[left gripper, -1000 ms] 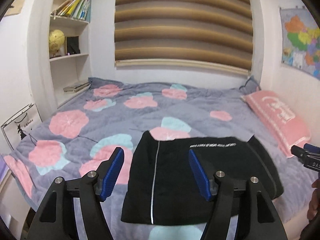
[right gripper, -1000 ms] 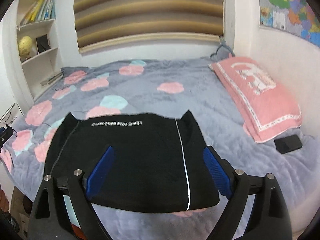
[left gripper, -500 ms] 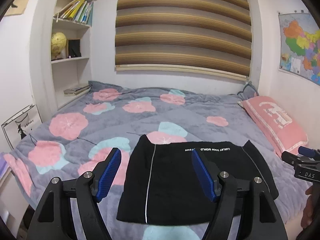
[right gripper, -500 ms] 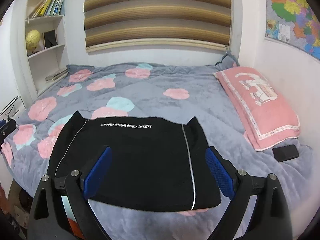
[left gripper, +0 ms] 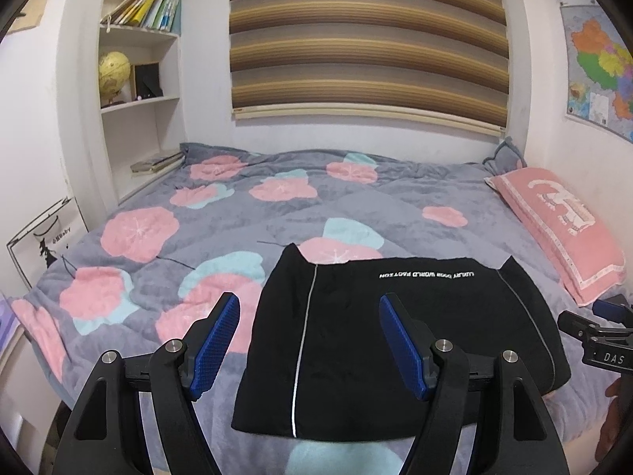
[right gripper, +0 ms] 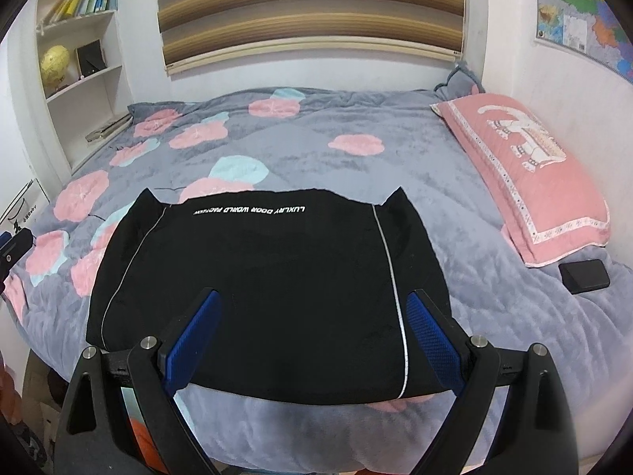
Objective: Fold large clothes
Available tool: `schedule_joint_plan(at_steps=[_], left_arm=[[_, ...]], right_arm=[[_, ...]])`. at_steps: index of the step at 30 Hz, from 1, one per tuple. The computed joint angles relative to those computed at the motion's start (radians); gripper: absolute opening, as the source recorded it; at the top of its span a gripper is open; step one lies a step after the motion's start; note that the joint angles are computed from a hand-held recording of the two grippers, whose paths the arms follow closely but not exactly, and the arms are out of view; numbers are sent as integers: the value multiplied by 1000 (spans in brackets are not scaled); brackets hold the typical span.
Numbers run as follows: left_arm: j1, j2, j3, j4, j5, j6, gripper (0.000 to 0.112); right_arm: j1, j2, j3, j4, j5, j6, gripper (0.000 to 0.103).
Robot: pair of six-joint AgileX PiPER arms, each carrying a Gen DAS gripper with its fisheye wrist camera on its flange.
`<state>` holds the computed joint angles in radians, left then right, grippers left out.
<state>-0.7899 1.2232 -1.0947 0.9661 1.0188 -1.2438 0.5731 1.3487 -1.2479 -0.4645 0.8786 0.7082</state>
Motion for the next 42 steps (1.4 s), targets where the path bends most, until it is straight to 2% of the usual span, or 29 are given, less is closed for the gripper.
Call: schedule_joint_plan(at_steps=[8, 42], left_arm=[[81, 33, 14, -78, -68, 42, 74], [127, 93, -4, -132, -99, 96, 74]], right_arm=[[-21, 51, 2, 37, -23, -27, 96], [-46, 110, -6, 94, -38, -69, 96]])
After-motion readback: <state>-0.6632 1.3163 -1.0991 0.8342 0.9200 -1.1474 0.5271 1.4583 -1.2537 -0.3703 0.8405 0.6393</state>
